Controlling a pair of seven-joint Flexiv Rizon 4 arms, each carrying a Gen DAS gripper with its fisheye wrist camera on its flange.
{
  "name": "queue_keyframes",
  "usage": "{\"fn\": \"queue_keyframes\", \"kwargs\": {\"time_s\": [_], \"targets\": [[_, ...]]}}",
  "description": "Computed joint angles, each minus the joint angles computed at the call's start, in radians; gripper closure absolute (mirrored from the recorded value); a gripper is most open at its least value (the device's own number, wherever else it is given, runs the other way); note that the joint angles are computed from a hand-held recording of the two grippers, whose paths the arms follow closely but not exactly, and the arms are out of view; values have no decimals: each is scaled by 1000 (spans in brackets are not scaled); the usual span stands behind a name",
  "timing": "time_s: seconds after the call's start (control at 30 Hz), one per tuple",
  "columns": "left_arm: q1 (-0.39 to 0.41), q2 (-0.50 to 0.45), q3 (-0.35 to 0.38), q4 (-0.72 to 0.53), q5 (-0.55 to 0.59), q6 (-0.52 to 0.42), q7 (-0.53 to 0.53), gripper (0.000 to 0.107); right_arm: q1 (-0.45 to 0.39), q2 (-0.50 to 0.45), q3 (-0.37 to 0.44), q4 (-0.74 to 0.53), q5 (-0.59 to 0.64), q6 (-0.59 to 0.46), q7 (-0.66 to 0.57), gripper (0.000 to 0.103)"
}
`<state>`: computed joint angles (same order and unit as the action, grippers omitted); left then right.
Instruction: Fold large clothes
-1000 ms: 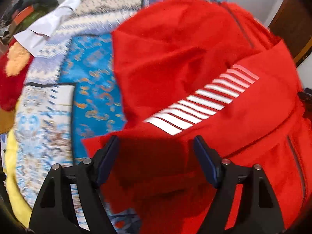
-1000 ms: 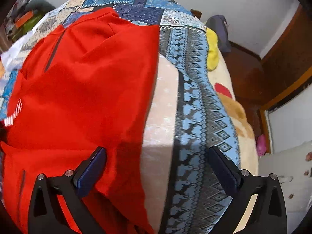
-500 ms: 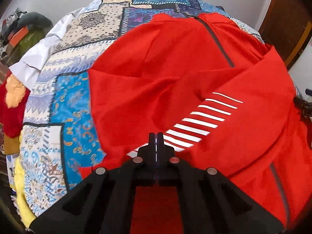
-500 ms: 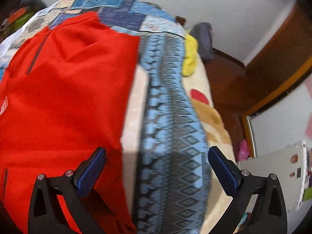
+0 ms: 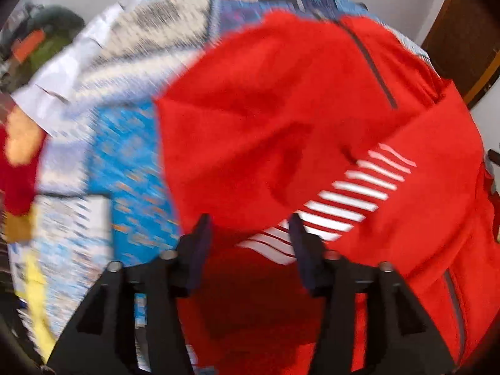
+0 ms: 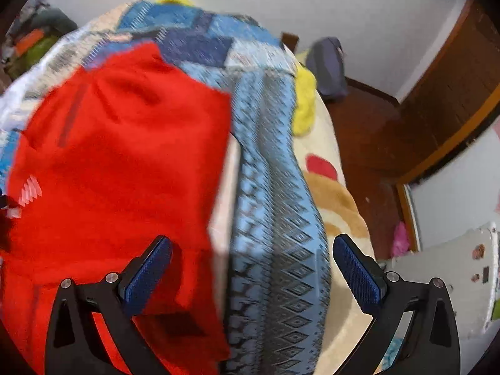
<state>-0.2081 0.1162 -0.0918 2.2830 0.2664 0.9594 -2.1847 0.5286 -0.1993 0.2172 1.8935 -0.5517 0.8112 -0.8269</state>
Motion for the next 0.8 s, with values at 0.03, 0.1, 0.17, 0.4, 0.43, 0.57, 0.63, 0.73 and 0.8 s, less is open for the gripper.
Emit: {"fn": "queue_keyframes", "kwargs": {"time_s": [0.03,0.1,0.17,0.4,0.43,0.57,0.63,0.73,0.8], "targets": [[8,26,0,-13,38,-33,2,50,0,0,6,-14,16,22,-6,1],[23,48,6,-24,64,-55,25,46,0,-8,16,-42,61,55,-25,1],[44,60,4,-49,91,-79,30,40,0,-29,31,-93,139,80,-71,1],[92,-13,24,-130,58,-21,66,18,56,-184,29,-342,244,51,-179,0],[93,-26,23,-143,63,-15,55,18,65,-222,27,-398,254,31,-201,0],[96,-137,38,-224,28,24,85,18,101,-351,0,-573,269,-40,-248,0],[89,-202,48,-270,5,44,116,18,114,-431,-12,-683,285,-89,-269,0],[72,-301,63,-338,-25,81,163,18,122,-541,-14,-841,327,-158,-314,0],[53,-362,77,-389,-36,88,173,18,134,-602,-24,-929,346,-201,-336,0]]}}
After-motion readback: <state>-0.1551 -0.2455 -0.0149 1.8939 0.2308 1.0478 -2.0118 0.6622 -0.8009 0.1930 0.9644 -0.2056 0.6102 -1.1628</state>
